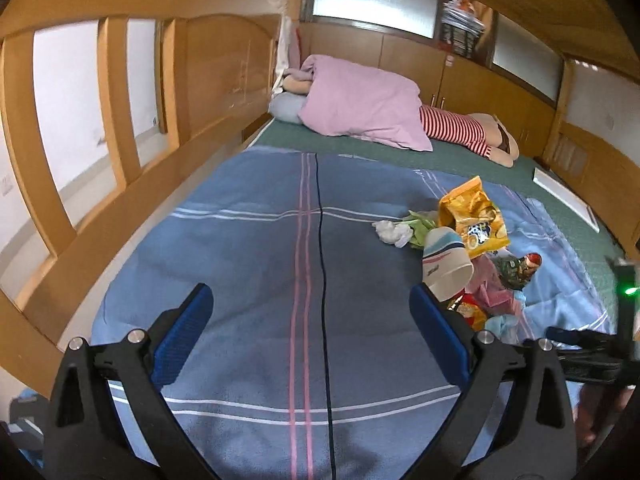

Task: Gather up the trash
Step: 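Move both grippers back to the trash pile on the bed, then grasp the blue face mask with the right gripper while the left grasps the red snack bag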

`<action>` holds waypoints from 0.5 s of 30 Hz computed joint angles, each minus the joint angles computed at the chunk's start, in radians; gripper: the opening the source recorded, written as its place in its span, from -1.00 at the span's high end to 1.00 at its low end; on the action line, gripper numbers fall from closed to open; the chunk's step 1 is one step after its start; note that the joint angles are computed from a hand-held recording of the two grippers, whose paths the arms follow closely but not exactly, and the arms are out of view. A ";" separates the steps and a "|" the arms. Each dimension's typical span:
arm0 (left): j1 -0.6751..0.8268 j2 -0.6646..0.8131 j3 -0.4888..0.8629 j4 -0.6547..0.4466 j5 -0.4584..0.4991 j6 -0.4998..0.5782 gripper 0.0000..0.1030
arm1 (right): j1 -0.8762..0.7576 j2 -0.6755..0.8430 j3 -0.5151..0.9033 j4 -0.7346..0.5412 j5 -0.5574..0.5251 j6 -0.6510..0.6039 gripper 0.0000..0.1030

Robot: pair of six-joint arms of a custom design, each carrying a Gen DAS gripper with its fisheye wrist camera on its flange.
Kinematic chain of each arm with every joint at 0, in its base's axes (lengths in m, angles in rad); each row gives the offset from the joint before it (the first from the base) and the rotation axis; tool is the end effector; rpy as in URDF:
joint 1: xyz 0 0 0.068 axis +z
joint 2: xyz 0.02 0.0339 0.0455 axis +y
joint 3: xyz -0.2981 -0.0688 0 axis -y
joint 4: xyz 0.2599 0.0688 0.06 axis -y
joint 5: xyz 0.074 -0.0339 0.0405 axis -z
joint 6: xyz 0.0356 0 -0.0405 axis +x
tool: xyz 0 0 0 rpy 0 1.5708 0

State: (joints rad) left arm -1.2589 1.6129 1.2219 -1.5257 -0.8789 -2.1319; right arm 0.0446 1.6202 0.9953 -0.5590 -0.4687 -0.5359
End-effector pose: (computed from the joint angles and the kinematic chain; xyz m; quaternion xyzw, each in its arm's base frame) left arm 0.1068 -0.2418 0.2768 -0.3105 0.8388 0.1024 0.4352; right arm 0.3195 0.0304 0.2099 -0.3160 0.9018 0.1756 0.2368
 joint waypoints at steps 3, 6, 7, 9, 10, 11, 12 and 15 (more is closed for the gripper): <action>0.001 -0.032 -0.038 0.027 0.003 -0.014 -0.90 | 0.071 0.056 0.010 0.033 0.051 0.022 -0.53; 0.000 -0.039 -0.054 0.040 0.005 -0.021 -0.91 | 0.111 0.102 0.031 0.023 0.076 0.036 -0.45; 0.001 -0.042 -0.059 0.048 0.005 -0.017 -0.91 | 0.128 0.114 0.033 0.026 0.102 0.048 -0.01; 0.003 -0.043 -0.065 0.054 0.008 -0.017 -0.91 | 0.152 0.136 0.042 0.019 0.153 0.067 0.54; 0.006 -0.045 -0.067 0.063 0.011 -0.011 -0.91 | 0.146 0.131 0.036 0.025 0.148 0.081 0.65; 0.006 -0.047 -0.067 0.067 0.009 -0.008 -0.91 | 0.138 0.126 0.034 0.024 0.141 0.089 0.69; 0.007 -0.044 -0.067 0.075 0.005 -0.002 -0.91 | 0.121 0.119 0.040 0.001 0.126 0.095 0.70; 0.009 -0.032 -0.056 0.147 -0.008 0.087 -0.91 | 0.047 0.071 0.038 -0.062 0.052 0.079 0.71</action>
